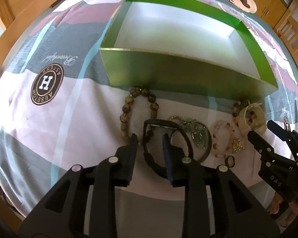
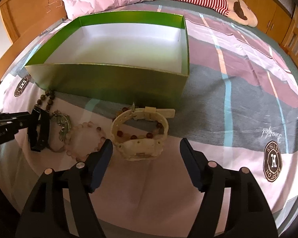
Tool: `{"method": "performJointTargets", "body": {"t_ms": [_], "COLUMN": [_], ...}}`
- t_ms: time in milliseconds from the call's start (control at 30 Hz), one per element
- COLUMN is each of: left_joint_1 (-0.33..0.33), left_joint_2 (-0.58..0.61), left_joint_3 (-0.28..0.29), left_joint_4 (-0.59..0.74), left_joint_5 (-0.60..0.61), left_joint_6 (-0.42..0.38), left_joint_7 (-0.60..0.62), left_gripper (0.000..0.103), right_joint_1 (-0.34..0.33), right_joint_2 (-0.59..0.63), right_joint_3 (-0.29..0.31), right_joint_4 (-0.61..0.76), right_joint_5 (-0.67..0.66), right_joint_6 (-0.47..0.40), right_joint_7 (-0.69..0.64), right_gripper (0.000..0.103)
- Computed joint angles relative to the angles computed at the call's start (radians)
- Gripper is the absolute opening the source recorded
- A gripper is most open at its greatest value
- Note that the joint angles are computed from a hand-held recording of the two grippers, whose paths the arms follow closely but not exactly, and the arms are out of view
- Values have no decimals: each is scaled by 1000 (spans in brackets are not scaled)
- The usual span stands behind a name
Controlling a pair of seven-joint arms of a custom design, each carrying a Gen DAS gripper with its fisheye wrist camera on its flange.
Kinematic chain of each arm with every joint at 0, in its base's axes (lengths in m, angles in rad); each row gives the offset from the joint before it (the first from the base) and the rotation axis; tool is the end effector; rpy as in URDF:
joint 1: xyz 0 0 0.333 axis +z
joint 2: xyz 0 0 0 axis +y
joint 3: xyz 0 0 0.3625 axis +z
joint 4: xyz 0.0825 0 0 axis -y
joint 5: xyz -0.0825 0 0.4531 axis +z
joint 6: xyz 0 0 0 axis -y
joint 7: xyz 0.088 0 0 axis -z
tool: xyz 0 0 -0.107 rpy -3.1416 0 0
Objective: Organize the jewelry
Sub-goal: 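Close the left tool on the black watch while the right tool grasps the white watch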
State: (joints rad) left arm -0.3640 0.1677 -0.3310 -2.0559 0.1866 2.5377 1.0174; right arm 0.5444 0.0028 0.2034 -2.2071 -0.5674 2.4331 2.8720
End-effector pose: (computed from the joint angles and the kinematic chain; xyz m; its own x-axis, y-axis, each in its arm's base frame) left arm 0.5158 -0.4245 0.3982 -0.2740 -0.9580 0.0843 -0.9189 0.2349 -0.3169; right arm 0.4455 0.4111 0.4067 -0.1562 -0.9877 -0.0068 -0.8821 0.1426 -0.4489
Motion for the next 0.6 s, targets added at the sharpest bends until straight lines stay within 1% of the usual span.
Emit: {"method": "performJointTargets", "body": {"t_ms": [67, 100, 133, 167, 300, 333, 500, 600], "left_joint_1": [-3, -4, -5, -8, -10, -9, -7, -1], "left_joint_2": [13, 16, 21, 22, 23, 23, 16, -3], "left_joint_3": [0, 0, -1, 1, 2, 2, 0, -1], "left_joint_4": [10, 12, 15, 16, 16, 14, 9, -6], "left_joint_5": [8, 10, 13, 26, 44, 46, 44, 27], "left_joint_6": [-15, -20, -26, -31, -30, -29, -24, 0], "left_joint_7": [-1, 0, -1, -10, -14, -13, -11, -8], "left_gripper": [26, 25, 19, 16, 7, 7, 7, 6], "right_joint_1": [-1, -1, -1, -1, 4, 5, 5, 2], "right_joint_2": [-1, 0, 0, 1, 4, 5, -1, -12], "right_joint_3": [-1, -1, -1, -1, 3, 3, 1, 0], "right_joint_4": [-5, -6, -7, -7, 1, 2, -5, -16], "right_joint_5": [18, 27, 35, 37, 24, 20, 20, 16], "right_joint_6": [19, 25, 32, 34, 13, 9, 23, 40], "right_joint_7": [-11, -21, -30, -34, -41, -40, -36, -22], "right_gripper": [63, 58, 55, 53, 50, 49, 48, 48]}}
